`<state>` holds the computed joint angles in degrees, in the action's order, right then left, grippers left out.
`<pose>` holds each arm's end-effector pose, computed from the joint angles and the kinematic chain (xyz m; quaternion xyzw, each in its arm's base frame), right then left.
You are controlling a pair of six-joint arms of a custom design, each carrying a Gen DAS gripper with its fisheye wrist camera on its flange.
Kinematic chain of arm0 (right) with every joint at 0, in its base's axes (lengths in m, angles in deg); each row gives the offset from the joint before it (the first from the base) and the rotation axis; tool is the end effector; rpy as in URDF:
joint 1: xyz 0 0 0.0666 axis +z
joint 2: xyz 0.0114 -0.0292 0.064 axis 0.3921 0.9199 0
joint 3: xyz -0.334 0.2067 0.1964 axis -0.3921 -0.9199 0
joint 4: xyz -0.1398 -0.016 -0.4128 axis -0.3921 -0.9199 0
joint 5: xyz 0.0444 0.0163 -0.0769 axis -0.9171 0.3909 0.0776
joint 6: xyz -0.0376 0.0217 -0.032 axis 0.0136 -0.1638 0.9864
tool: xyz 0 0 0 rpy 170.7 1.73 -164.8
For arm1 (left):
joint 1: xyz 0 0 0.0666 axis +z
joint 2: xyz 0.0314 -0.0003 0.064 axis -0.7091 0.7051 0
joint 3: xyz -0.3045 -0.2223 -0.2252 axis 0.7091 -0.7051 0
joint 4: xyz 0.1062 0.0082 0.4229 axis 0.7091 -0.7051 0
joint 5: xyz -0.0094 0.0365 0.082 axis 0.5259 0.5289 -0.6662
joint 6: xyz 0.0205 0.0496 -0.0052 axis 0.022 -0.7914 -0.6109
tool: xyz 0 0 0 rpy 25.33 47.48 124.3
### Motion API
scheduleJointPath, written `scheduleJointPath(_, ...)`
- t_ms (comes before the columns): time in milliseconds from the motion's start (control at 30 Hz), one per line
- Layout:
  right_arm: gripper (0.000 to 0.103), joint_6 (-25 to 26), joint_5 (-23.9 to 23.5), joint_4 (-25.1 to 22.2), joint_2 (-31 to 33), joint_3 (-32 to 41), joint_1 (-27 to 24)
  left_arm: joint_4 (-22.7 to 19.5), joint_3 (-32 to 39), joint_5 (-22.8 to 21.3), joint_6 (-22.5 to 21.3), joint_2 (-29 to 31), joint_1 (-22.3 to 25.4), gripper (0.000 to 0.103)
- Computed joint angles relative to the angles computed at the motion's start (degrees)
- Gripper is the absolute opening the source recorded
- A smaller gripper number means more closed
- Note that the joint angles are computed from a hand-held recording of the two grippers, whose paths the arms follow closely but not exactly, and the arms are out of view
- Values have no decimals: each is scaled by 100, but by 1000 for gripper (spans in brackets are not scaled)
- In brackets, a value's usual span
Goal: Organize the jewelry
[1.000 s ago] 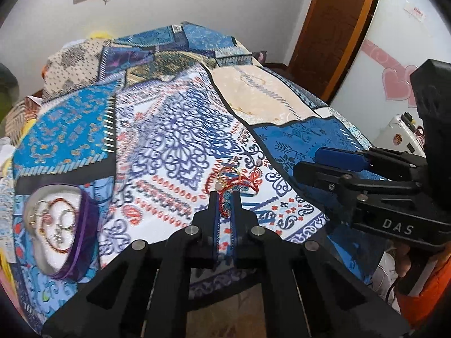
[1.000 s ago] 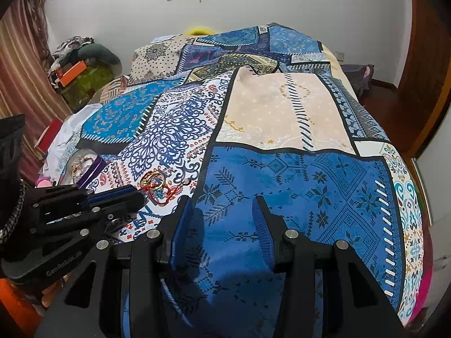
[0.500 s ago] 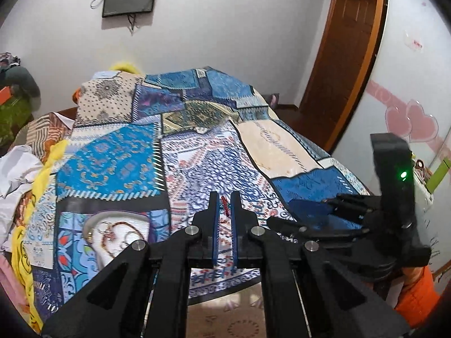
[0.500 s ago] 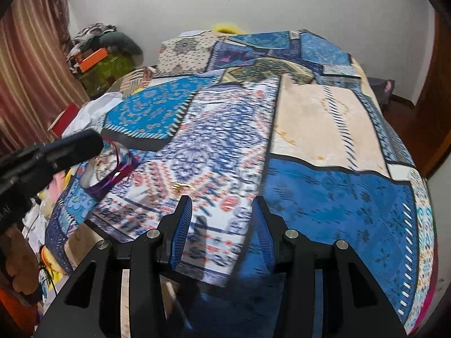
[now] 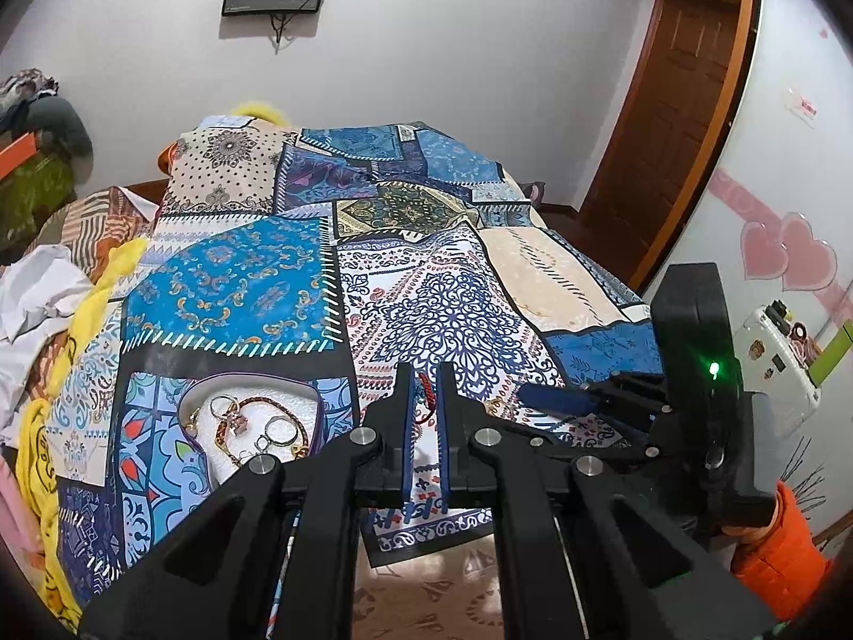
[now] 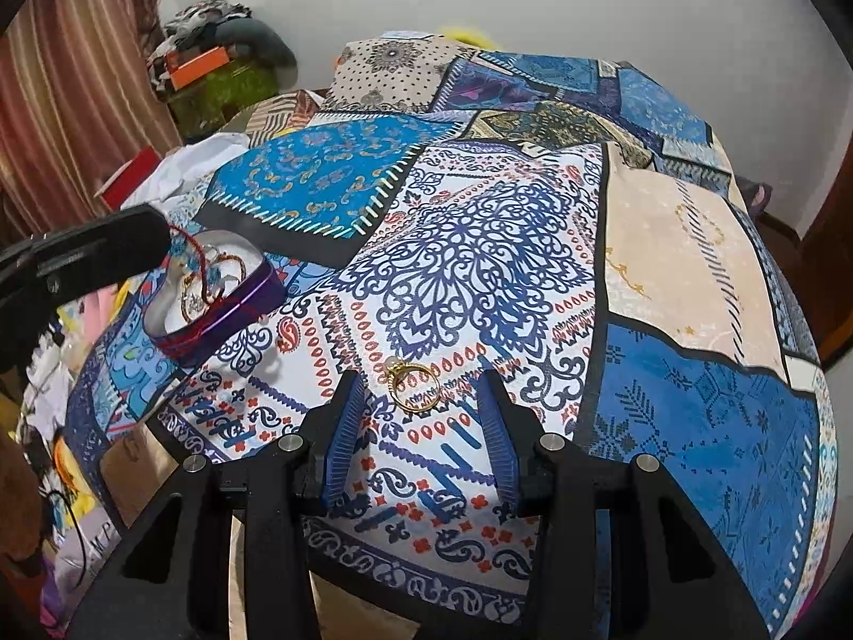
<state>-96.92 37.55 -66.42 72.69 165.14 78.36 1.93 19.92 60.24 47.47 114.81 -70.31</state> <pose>0.3279 0.4420 0.3574 0.0712 0.9491 0.0156 0.3064 0.4130 -0.2111 0.3717 0.3277 0.8432 -0.2594 0.3383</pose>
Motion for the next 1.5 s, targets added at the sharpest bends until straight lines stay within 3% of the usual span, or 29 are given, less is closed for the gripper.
scheduleJointPath(67,19,61,-27,25,2,4,8,11,-9,-1,27,-17,10,5)
scheduleJointPath(233,16,6,-88,125,-75,-51,-3,18,-28,8,49,-106,64,5)
scheduleJointPath(267,7,13,-115,191,-107,-66,6,28,-32,12,54,-132,78,5)
scheduleJointPath(300,5,-14,-135,184,-127,-62,10,34,-33,15,59,-154,90,5)
scheduleJointPath(667,5,-262,478,-135,-206,214,225,90,-140,118,82,-472,291,5)
scheduleJointPath(967,5,120,997,-67,-58,752,370,164,-117,220,89,-613,619,5)
scheduleJointPath(1267,5,754,1024,393,268,1219,349,283,-61,269,122,-581,988,5)
scheduleJointPath(1500,5,1063,713,630,509,1380,256,326,34,301,171,-352,1151,5)
